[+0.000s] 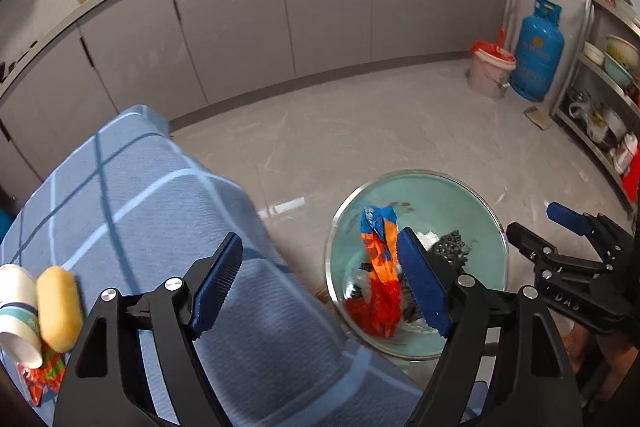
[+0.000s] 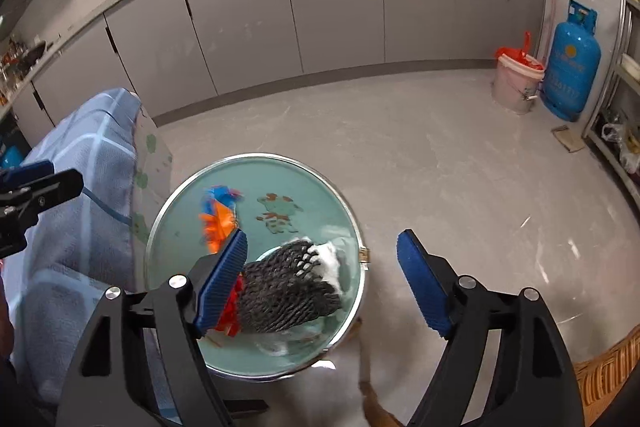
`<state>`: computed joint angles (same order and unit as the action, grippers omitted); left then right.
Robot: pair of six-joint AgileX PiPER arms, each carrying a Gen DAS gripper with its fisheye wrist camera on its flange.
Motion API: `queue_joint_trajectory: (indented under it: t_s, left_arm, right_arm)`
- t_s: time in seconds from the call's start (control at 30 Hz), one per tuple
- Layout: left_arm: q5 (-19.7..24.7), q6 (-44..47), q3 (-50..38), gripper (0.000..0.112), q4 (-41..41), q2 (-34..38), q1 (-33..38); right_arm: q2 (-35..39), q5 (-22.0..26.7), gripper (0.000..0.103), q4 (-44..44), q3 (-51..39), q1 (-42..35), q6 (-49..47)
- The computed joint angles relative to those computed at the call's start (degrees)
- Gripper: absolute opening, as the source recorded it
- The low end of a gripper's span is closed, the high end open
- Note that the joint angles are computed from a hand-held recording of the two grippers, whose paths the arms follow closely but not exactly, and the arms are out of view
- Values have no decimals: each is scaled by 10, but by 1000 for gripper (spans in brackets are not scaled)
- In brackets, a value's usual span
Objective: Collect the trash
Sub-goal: 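Carry the wrapper and black scrubber over the teal basin and release both, then move both open grippers back over the table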
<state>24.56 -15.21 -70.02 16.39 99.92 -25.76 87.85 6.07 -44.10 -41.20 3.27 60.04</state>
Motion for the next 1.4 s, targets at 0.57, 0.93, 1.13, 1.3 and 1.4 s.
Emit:
queue_joint_trajectory:
  t_s: [0.57,0.93,1.13,1.3,1.4]
  left_arm:
    - [-7,-47,150,88,112,-196,119]
    - [-35,173,211,89,-57,-259,344]
    - [-48,225,194,89,-87,-212,493]
    - [-45,290,161,93,-155,-176,576]
    - [-50,323,154,95,-189,-168,604]
  right_arm:
    - [-47,61,83,60,-40,143,0]
    - [0,119,83,55,-137,288,26]
    - [66,141,83,117,-249,359,-35]
    - [142,174,91,150,-386,416,-94]
    - [208,209,91,185,-495,442,-154]
